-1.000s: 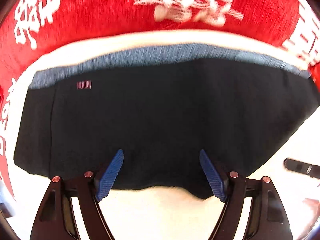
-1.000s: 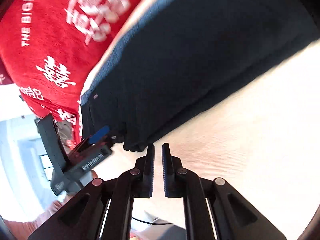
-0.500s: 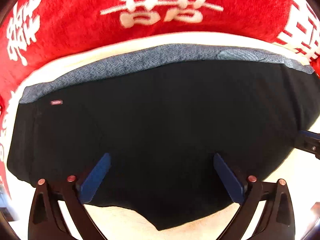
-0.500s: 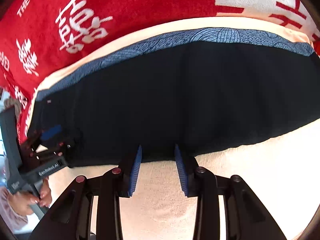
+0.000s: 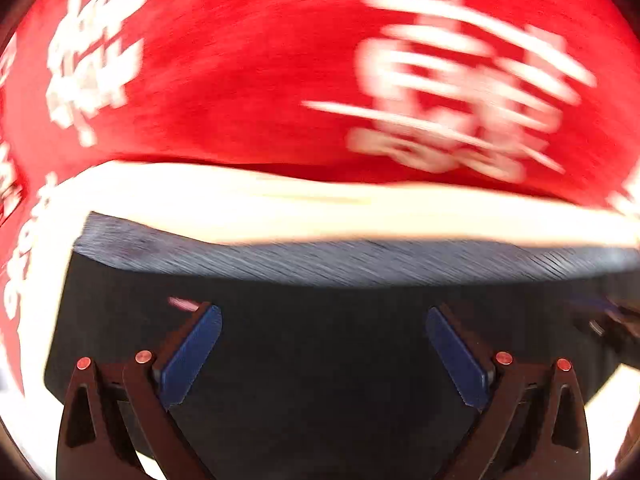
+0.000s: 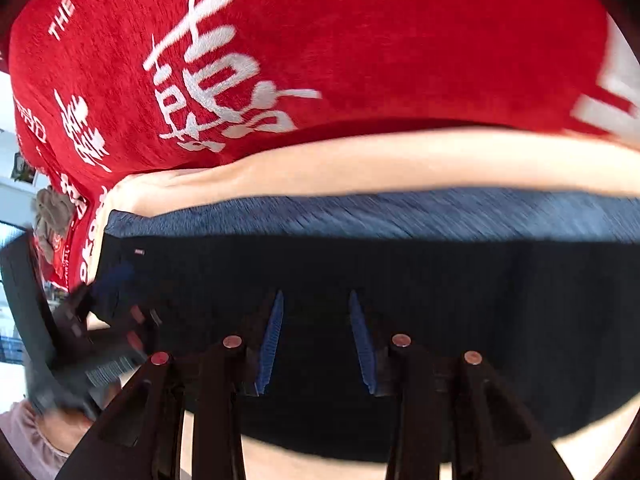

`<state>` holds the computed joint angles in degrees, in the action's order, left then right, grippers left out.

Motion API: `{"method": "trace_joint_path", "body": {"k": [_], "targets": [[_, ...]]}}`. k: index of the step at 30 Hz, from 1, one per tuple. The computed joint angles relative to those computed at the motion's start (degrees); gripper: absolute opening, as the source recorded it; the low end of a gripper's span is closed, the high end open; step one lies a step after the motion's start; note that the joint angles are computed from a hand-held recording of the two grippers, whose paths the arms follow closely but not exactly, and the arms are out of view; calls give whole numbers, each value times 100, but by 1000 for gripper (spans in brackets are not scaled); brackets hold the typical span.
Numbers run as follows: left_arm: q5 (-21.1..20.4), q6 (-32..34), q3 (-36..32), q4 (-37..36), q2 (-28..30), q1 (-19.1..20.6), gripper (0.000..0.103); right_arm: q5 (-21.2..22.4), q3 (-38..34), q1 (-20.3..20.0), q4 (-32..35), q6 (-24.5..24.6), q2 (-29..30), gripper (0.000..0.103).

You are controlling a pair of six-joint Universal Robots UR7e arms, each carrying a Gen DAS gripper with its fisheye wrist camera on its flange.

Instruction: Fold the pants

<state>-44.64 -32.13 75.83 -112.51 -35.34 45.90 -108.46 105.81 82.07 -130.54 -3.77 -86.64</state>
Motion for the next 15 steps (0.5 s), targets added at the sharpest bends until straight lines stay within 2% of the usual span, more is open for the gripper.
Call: {"method": "trace_joint_path", "body": {"k": [3,4,6,7,8,10,11,13,15], "targets": [[431,-492,-471,885,254,278,103,-271,-148,13,-106,-105,315,39],[477,-538,-534,1028,311,363,103,-365,-173,-26,-163,-137,389,33],[535,-249,-395,675,317,417,103,-497,-150,-95,-392,-284,378,22],[620,-176,-380,632,349,393,103,-623,-132,-115,-514,-326,351,20],[672,-238,-330,717,339,349,103,-791,-95,-137,-699,-344,312,20],[720,-339,-263,750,341,293,103,-1490,-77,-155,-963,-254,296,21],[697,-455,-341,793,470,214,103,-1707,-76,-264,-1051,-103,227,21],[673,-456,-304,795,444,194,103,-1664,-86,-435,-1020,107,53,21],[566,-532,-408,1016,459,83,103,-1874,-50,-483,-1029,141,-122,24]]}}
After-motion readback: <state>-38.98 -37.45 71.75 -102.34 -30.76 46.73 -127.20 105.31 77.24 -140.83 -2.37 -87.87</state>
